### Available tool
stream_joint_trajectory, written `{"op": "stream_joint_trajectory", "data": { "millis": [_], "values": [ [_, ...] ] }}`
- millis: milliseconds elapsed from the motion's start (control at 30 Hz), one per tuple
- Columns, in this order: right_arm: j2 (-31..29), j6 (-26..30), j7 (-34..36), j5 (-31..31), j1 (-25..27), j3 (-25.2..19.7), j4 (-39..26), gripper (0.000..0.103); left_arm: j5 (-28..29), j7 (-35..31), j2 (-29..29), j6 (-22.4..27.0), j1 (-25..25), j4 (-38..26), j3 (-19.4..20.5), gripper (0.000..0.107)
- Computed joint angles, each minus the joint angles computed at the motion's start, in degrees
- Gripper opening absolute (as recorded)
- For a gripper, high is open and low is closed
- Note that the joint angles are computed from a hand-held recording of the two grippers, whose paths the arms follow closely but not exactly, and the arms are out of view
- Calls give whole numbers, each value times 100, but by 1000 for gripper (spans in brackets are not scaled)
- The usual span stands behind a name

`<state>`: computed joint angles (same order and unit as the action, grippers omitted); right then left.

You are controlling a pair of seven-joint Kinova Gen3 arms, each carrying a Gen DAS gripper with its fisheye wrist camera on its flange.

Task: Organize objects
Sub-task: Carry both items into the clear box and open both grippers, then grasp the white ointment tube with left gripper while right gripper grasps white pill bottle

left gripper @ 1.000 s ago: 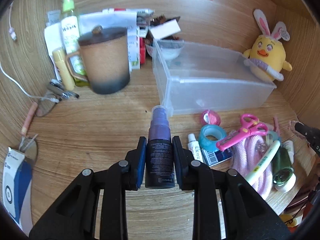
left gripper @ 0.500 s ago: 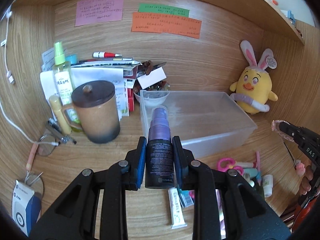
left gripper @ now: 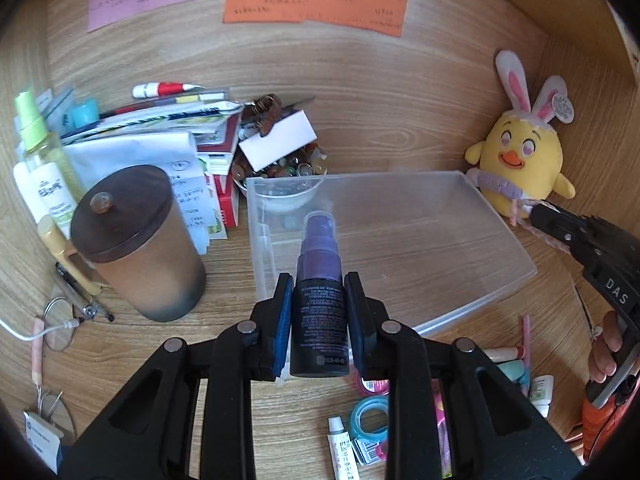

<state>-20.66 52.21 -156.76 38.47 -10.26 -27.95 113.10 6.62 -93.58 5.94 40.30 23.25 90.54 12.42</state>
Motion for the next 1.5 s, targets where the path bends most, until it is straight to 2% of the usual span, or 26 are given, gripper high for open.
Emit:
{"op": "stream_joint_trajectory", "data": {
  "millis": [100,267,400,633,733,800,933,1000,1133,1200,1333,1500],
  "values": [
    [238,-223,471,-383,-155,489,-69,7,-92,22,246,319,63,-308,27,25],
    [631,-310,1063,-830,-335,900,-172,7,-452,207,536,576,312,-614,-2,25],
    [831,-351,1192,-965,-407,1028,-170,7,-635,315,655,618,457,-704,-26,25],
    [1056,-249,1260,-990,-566,1140,-231,7,-541,245,648,596,435,-679,-26,26],
    [1046,-219,1218,-953,-631,1164,-241,11,-380,137,556,534,358,-611,2,35],
    [1005,-163,1096,-853,-656,1104,-237,14,-463,206,421,385,401,-481,-18,48],
    [891,59,723,-550,-708,886,-240,23,-645,314,96,73,447,-183,0,60],
    [826,250,530,-352,-748,726,-254,29,-658,330,-92,-83,424,-8,21,70],
    [613,555,178,-78,-864,462,-221,57,-867,546,-424,-374,410,326,77,87],
    [468,658,61,-12,-885,329,-179,65,-958,676,-582,-482,381,495,109,95],
    [246,1029,-344,187,-867,-111,-95,74,-1051,844,-819,-531,297,756,183,97],
    [-194,1282,-644,29,-840,-496,94,77,-1223,971,-1093,-649,197,1183,284,97]
  ]
}}
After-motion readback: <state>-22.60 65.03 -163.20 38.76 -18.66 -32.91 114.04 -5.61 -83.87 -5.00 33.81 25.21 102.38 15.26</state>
